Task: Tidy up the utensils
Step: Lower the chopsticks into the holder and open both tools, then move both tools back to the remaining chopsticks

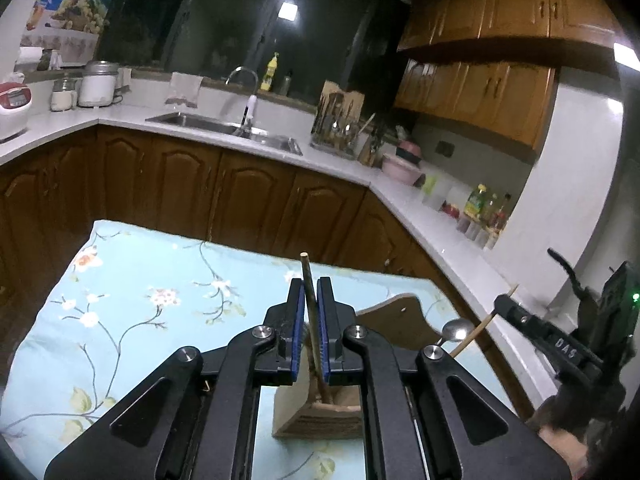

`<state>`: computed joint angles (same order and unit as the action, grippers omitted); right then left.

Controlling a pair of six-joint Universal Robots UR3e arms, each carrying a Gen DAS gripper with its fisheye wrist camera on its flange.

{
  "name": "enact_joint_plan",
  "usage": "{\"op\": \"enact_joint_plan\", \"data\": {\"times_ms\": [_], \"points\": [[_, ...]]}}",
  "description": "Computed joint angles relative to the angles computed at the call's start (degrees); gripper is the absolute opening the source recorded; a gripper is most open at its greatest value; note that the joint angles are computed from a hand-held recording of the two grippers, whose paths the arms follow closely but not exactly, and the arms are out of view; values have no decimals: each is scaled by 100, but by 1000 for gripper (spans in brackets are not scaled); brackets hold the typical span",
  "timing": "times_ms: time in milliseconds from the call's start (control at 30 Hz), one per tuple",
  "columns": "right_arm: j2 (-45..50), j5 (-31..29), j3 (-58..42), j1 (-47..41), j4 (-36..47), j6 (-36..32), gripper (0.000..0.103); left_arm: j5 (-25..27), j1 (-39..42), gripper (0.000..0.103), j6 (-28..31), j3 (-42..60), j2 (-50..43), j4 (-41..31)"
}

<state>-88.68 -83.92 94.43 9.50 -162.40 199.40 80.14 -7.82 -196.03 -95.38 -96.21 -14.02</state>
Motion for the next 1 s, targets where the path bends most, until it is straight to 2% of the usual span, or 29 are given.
{"op": "enact_joint_plan", "data": {"times_ms": [67, 100, 133, 167, 233, 267, 333, 367, 500, 600, 667, 833, 900, 1000], "points": [[-63, 101, 9, -45, 57, -31, 13, -155, 63, 12, 25, -77, 88, -32], [-89, 137, 3, -56, 87, -50, 15, -163, 83, 23, 28, -104, 138, -44], [-145, 132, 9, -51, 118, -77, 30, -154, 101, 38, 22, -158, 228, -38], [-195, 131, 34, -45, 93, -79, 57, -160, 118, 44, -12, -306, 367, 104], [-455, 215, 324, -107, -240, 31, 84, -161, 143, 62, -33, -468, 580, 215], [-503, 203, 375, -112, -337, 75, 88, -235, 185, 67, -23, -573, 742, 223], [-719, -66, 499, -48, -398, 160, 94, -301, 264, 93, -23, -752, 1021, 217], [-835, -233, 525, -3, -314, 186, 98, -216, 268, 97, -65, -873, 1193, 226], [-1414, -206, 895, -62, -92, 152, 101, -75, 393, 100, -178, -1628, 2106, 23], [-1837, -417, 1206, 79, 188, 12, 101, 80, 371, 101, -152, -2205, 2731, -177], [-2158, -707, 1442, 262, 499, -86, 101, 297, 247, 101, -102, -2507, 3061, -320], [-3382, -825, 2321, 424, 1348, -198, 101, 801, -248, 101, -216, -3365, 4035, -1036], [-3758, -998, 2613, 592, 1562, -67, 101, 980, -489, 101, -354, -3661, 4291, -1249], [-4509, -892, 3122, 530, 2025, 150, 101, 1030, -713, 101, -487, -4019, 4540, -1488]]}}
